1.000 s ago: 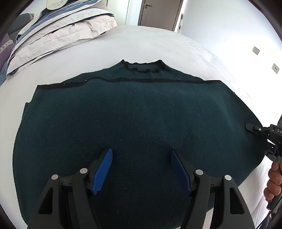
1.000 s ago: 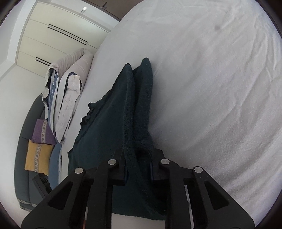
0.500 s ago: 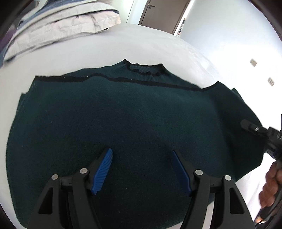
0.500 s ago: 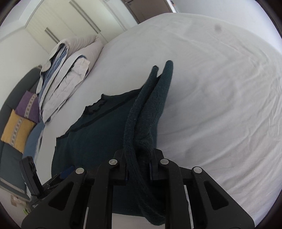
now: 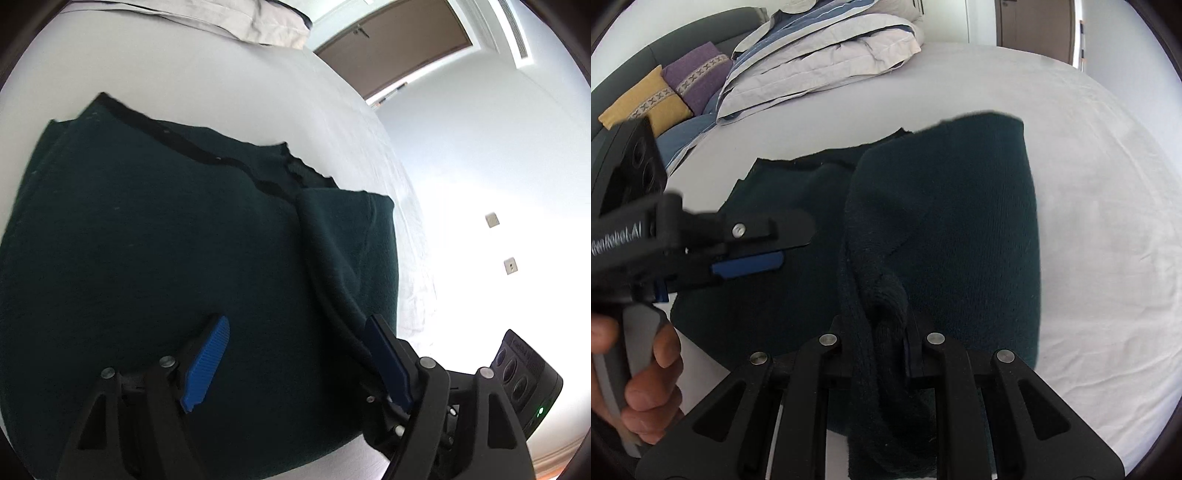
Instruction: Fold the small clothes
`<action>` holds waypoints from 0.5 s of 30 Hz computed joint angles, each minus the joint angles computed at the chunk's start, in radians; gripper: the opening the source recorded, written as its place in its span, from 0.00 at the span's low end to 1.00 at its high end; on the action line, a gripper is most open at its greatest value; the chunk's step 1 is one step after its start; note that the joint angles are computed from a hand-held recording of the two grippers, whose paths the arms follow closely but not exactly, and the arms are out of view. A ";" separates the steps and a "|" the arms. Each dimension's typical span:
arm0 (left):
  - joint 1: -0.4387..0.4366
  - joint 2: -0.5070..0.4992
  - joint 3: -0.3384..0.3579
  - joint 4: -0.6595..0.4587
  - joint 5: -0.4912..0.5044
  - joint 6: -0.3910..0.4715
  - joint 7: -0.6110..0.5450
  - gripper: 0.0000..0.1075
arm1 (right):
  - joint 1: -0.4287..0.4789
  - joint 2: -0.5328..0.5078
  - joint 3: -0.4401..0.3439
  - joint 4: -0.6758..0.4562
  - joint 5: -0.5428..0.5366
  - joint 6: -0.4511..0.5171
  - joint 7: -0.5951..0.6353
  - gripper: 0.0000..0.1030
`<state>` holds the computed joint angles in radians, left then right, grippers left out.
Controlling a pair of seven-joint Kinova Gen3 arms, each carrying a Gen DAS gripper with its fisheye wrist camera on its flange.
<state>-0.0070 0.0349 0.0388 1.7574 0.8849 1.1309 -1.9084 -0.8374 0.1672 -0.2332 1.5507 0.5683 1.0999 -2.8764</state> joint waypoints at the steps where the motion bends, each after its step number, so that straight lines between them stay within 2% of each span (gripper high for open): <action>1: 0.007 0.009 0.007 -0.011 -0.003 0.003 0.009 0.74 | -0.002 -0.012 -0.001 0.015 0.005 -0.010 -0.012 0.14; 3: 0.024 0.028 0.022 -0.031 -0.012 0.002 0.045 0.74 | 0.000 -0.041 -0.008 0.047 0.013 -0.031 -0.031 0.14; 9: 0.077 0.115 0.070 -0.134 -0.055 -0.006 0.156 0.74 | -0.005 -0.076 -0.044 0.077 0.057 -0.012 -0.050 0.14; 10: 0.084 0.127 0.077 -0.153 -0.068 -0.008 0.179 0.72 | -0.005 -0.076 -0.050 0.074 0.060 -0.009 -0.050 0.15; 12: 0.104 0.152 0.090 -0.202 -0.117 -0.004 0.227 0.55 | -0.004 -0.086 -0.060 0.079 0.053 -0.011 -0.052 0.21; 13: 0.111 0.160 0.095 -0.216 -0.138 0.001 0.243 0.40 | -0.005 -0.098 -0.067 0.088 0.045 -0.014 -0.053 0.23; 14: 0.113 0.166 0.100 -0.227 -0.151 0.008 0.252 0.29 | -0.010 -0.114 -0.079 0.102 0.044 -0.014 -0.056 0.30; 15: 0.115 0.167 0.104 -0.229 -0.159 0.008 0.251 0.25 | -0.015 -0.125 -0.091 0.114 0.051 -0.009 -0.065 0.40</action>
